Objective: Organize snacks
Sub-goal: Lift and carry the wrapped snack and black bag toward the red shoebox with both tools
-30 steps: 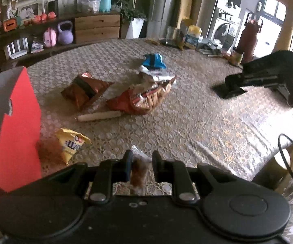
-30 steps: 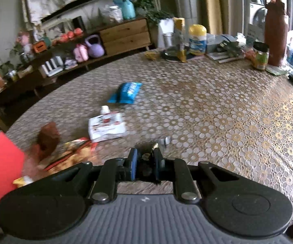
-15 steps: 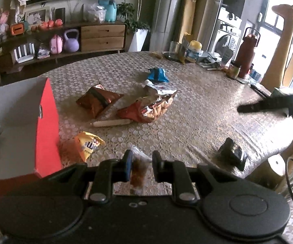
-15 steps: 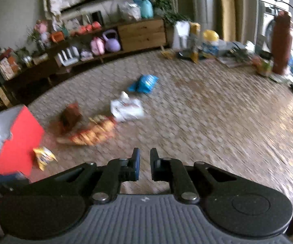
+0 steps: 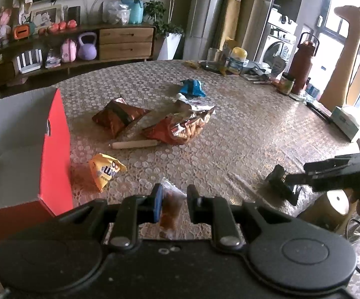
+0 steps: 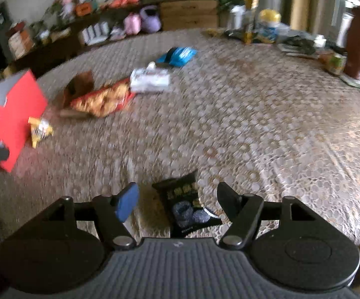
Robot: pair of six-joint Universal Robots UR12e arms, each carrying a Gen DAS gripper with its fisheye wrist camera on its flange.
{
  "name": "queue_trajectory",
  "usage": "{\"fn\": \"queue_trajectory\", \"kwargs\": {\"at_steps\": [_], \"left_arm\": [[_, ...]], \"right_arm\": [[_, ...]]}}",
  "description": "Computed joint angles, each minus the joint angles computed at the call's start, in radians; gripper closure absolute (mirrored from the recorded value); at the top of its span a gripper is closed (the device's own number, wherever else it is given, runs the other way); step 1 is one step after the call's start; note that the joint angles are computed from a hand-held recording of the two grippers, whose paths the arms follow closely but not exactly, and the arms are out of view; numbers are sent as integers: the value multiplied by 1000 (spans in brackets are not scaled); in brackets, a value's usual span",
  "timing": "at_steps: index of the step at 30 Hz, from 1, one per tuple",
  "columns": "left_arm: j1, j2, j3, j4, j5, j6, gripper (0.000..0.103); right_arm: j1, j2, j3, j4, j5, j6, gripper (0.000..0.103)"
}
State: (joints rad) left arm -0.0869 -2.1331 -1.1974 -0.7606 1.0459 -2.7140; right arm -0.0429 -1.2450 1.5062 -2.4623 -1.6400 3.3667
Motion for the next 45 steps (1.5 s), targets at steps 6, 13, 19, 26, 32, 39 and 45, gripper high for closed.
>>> {"fn": "queue_trajectory", "kwargs": {"at_steps": [6, 13, 19, 26, 32, 39, 45], "left_arm": [[-3, -2, 2, -7, 8, 2, 85], [-5, -3, 4, -13, 16, 1, 85], [-4, -1, 1, -16, 12, 1, 85], [-1, 3, -3, -13, 4, -7, 85], [7, 14, -14, 3, -13, -17, 85], [22, 33, -31, 31, -32, -34, 85], [34, 43, -33, 40, -37, -42, 85]], "right_arm": [[10, 17, -9, 55, -22, -84, 34], [14, 32, -24, 76, -57, -108, 37], [14, 36, -34, 83, -65, -117, 63], [25, 28, -39, 79, -90, -88, 70], [44, 16, -51, 61, -86, -46, 71], [74, 5, -75, 16, -53, -24, 71], [98, 12, -116, -3, -17, -18, 71]]}}
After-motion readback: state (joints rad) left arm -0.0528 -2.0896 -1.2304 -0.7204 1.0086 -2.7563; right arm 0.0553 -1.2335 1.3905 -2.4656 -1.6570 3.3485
